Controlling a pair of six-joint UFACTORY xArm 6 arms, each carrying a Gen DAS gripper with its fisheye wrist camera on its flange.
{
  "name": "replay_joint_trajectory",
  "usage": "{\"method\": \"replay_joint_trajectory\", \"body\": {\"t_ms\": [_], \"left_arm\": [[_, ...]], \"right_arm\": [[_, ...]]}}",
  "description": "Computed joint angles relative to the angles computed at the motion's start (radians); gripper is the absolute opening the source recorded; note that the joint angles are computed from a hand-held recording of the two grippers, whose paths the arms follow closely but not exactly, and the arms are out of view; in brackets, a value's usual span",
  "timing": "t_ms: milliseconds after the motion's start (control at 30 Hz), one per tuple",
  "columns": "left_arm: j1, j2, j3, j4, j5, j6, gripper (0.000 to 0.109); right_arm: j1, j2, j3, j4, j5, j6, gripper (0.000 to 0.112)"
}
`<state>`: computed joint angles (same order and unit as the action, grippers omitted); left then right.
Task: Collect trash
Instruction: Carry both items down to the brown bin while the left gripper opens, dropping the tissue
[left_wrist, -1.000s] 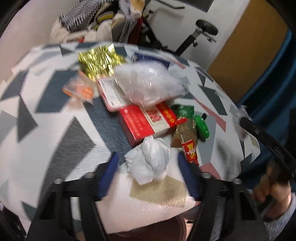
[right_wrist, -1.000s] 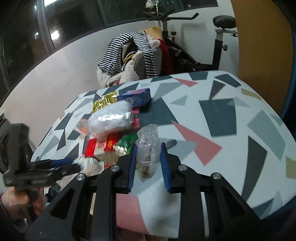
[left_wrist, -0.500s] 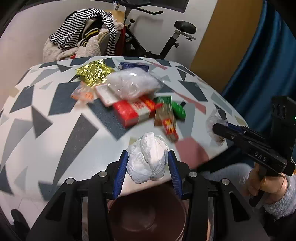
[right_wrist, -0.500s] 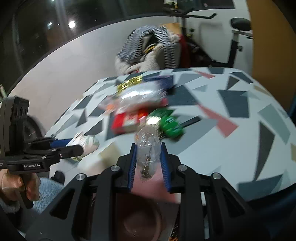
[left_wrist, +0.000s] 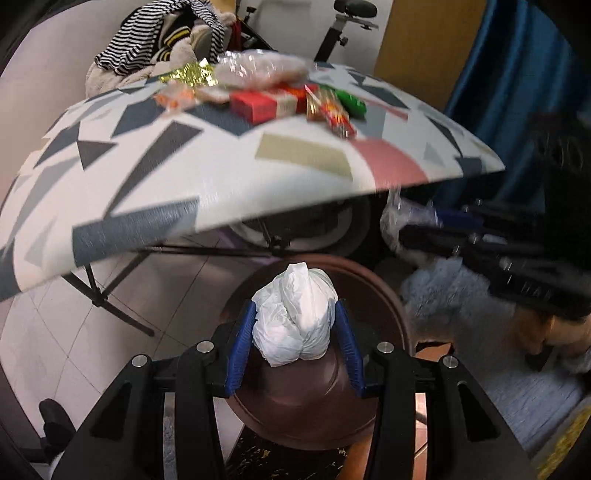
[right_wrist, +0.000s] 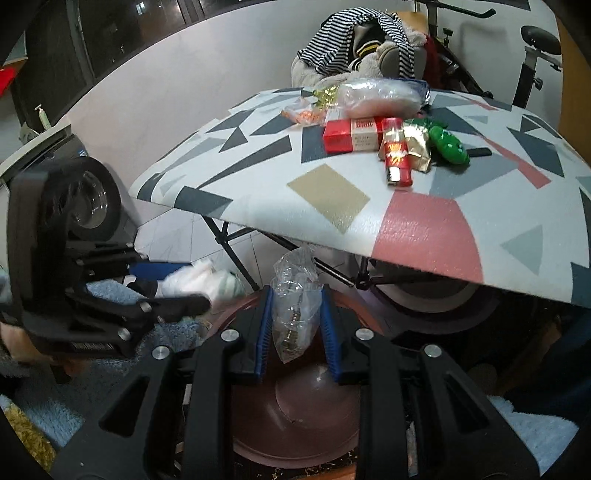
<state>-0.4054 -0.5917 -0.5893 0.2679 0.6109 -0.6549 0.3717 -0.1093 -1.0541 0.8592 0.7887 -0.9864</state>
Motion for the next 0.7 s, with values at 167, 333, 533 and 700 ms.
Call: {"method": "replay_joint_trajectory", "body": {"t_ms": [167, 333, 533, 700], "left_arm": [[0.015, 0.015, 0.055, -0.072, -0.060, 0.043, 0.043], [0.040, 0.075, 0.053, -0.196, -0.072, 0.125, 0.043], [0.037, 0.167, 0.028, -0.263, -0.049, 0.189, 0.043], [0.034, 0.240, -0.002, -0.248, 0.009, 0.184, 0.043]], "right_arm": [[0.005, 0.038, -0.018, -0.058, -0.002, 0.048, 0.028], [0.017, 0.076, -0.037, -0.114, -0.003, 0.096, 0.028], [0.034, 0.093, -0.034, -0.161, -0.013, 0.115, 0.028], [0.035, 0.101, -0.039, -0.172, -0.008, 0.123, 0.028]]}}
